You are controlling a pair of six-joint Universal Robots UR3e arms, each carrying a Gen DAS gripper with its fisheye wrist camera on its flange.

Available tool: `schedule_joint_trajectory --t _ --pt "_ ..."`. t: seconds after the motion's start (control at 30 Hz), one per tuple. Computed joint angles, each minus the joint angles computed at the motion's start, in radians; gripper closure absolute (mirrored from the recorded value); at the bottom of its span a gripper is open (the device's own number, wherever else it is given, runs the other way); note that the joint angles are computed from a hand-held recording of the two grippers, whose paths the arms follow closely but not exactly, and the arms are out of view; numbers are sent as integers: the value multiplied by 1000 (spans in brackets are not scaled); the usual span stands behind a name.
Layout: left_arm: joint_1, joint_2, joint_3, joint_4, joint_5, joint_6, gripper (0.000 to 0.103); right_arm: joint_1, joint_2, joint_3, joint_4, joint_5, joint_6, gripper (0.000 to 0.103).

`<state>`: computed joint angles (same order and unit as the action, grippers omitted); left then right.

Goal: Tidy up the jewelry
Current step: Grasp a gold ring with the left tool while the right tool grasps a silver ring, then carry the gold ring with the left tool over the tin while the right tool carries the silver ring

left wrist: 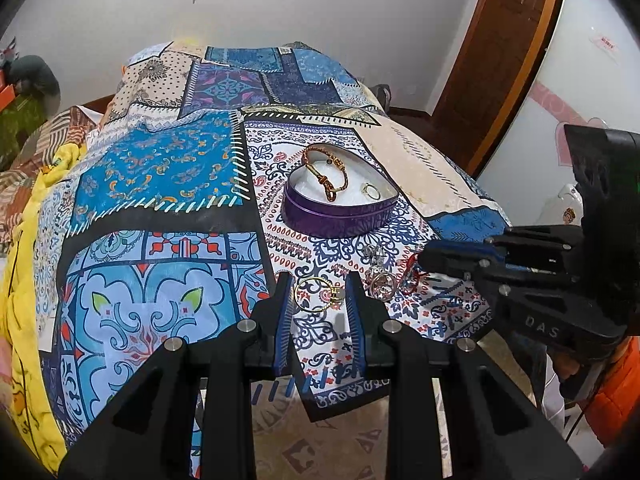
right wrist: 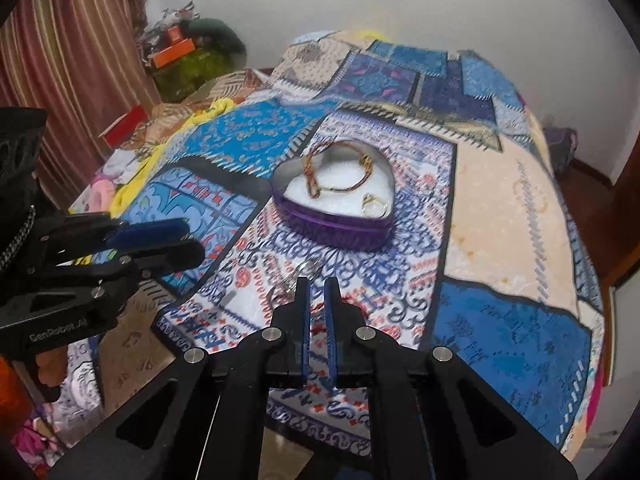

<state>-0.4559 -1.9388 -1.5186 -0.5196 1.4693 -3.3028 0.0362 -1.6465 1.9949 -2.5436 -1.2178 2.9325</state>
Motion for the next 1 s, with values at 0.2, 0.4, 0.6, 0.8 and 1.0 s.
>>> schedule_joint_trajectory --t 0.2,0.4,0.6,0.8,1.0 --pt "16 11 -42 11 -11 -7 78 36 47 -35 37 1 -15 72" --pt "47 47 -118 33 -21 -12 78 99 110 -79 8 -65 -13 72" --pt "66 70 -158 50 -29 -16 78 129 155 -113 15 -114 -26 72" --pt "59 71 -150 51 -27 -18 78 142 149 -100 -12 -158 -22 84" --pt "40 64 -112 36 -10 -12 78 127 106 -70 -22 -152 -16 84"
